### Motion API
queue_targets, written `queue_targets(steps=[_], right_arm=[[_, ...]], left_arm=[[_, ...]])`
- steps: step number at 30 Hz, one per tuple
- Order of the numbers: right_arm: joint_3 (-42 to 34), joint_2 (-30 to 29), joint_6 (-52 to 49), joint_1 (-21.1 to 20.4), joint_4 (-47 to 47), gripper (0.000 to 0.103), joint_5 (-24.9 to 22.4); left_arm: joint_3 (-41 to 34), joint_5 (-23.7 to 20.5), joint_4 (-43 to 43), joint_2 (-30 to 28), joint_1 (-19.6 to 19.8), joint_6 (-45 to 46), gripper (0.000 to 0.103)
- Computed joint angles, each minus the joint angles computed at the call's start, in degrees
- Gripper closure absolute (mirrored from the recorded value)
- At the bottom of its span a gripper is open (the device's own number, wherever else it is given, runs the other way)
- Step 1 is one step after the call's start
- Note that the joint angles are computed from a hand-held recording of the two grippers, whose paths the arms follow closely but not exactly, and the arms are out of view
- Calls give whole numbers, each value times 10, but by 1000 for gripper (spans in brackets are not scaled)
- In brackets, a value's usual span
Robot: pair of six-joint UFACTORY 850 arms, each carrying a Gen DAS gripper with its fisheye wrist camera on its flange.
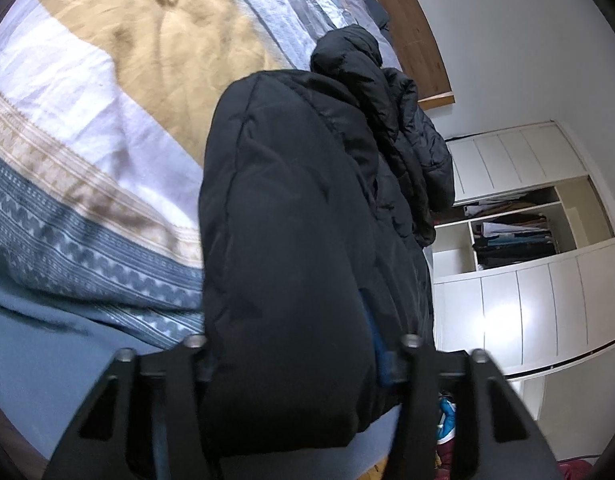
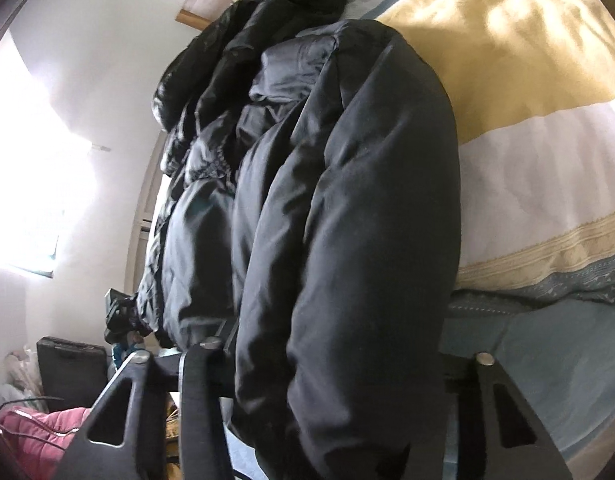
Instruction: Fold large clothes
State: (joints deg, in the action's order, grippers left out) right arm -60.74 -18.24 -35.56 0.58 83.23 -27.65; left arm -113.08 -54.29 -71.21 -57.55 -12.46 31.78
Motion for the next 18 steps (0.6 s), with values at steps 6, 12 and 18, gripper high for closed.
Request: queue_targets(steps=[6,12,18], right_arm=[[-7,-3,-62,8,45,76,-3],[-18,9,-157,10,120,83,-1],[-48,16,-269,-1,221,84,-9]], left_arm=[[-12,8,25,9,-16,0,87],[-57,18,21,11,-24,-7,92],[-187,6,10,-33,-24,-53,93]])
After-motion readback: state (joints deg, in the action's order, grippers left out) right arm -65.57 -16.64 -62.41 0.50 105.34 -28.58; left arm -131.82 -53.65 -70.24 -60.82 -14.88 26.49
